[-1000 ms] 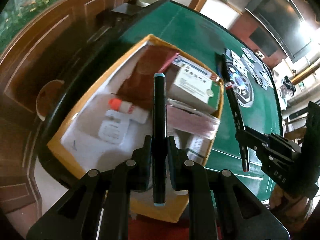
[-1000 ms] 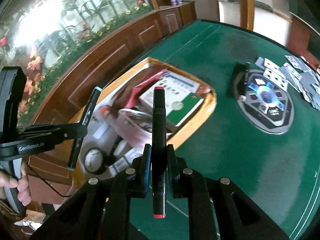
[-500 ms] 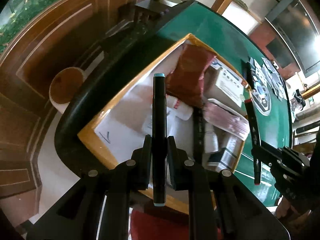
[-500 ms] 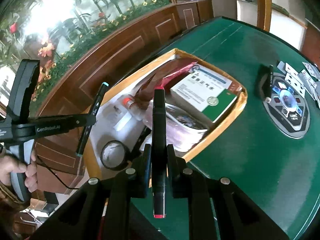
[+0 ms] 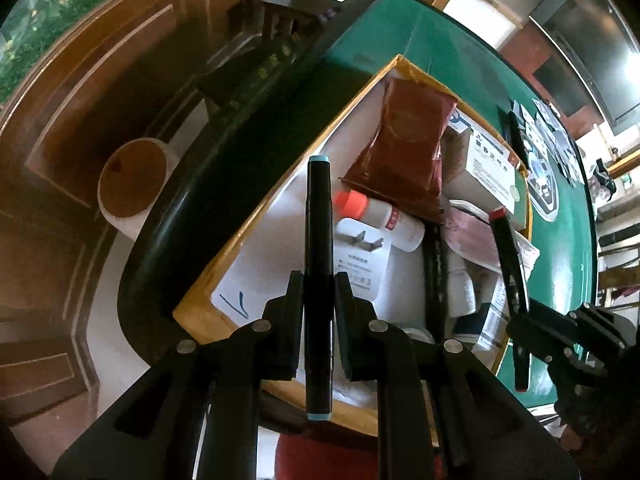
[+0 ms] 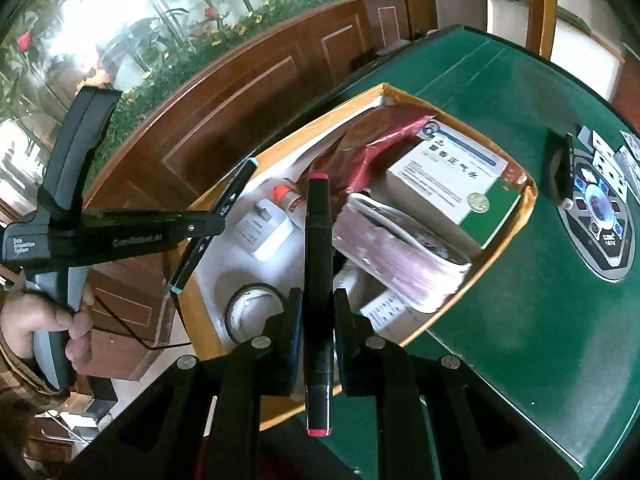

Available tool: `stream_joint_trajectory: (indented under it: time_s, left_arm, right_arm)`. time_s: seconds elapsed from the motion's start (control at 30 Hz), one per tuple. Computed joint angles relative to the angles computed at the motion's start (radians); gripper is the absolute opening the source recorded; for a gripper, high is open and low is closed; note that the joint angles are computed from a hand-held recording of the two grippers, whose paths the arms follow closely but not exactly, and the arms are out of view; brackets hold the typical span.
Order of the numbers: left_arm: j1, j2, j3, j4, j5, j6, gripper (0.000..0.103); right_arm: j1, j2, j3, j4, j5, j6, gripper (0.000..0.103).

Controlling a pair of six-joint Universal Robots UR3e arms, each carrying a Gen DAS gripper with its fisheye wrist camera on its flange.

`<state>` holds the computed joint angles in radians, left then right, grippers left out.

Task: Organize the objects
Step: 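Lower both markers into the lid and open both grippers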

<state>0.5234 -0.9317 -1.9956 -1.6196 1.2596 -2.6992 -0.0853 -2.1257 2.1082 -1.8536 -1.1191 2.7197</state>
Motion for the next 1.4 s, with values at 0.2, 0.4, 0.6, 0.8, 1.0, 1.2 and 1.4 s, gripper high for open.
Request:
stream_joint_trajectory:
  time_s: [0.2,0.4,0.6,0.8,1.0,1.2,1.4]
  left_arm:
    - [-0.011,-0.051,-0.002,0.033,0.004,0.029,0.014]
    - [-0.046,-0.128,-0.001,0.091,0.018,0.045,0.014]
    - [-0.057,-0.186,0.02,0.125,0.008,0.078,0.014]
    - [-0.063,-0.197,-0.007,0.17,0.026,0.109,0.015]
    - [-0.03,-0.177,-0.045,0.157,0.024,0.15,0.015]
    - [0.021,-0.142,-0.068,0.127,-0.004,0.185,0.015]
    - [0.046,-0.099,-0.104,0.127,-0.026,0.216,0.015]
  right_arm:
    - [0.08,0.058,0.01,-0.079,-0.027,0.102,0.012]
    - [0.143,0.112,0.027,-0.145,-0.051,0.209,0.012]
    - [0.194,0.148,0.032,-0.166,-0.087,0.284,0.012]
    - [0.251,0.206,0.009,-0.178,-0.134,0.319,0.012]
    - [0.276,0.277,-0.018,-0.222,-0.19,0.342,0.012]
    - [0.304,0.31,-0.055,-0.213,-0.22,0.341,0.012]
    - [0.294,0.289,-0.053,-0.174,-0.177,0.299,0.013]
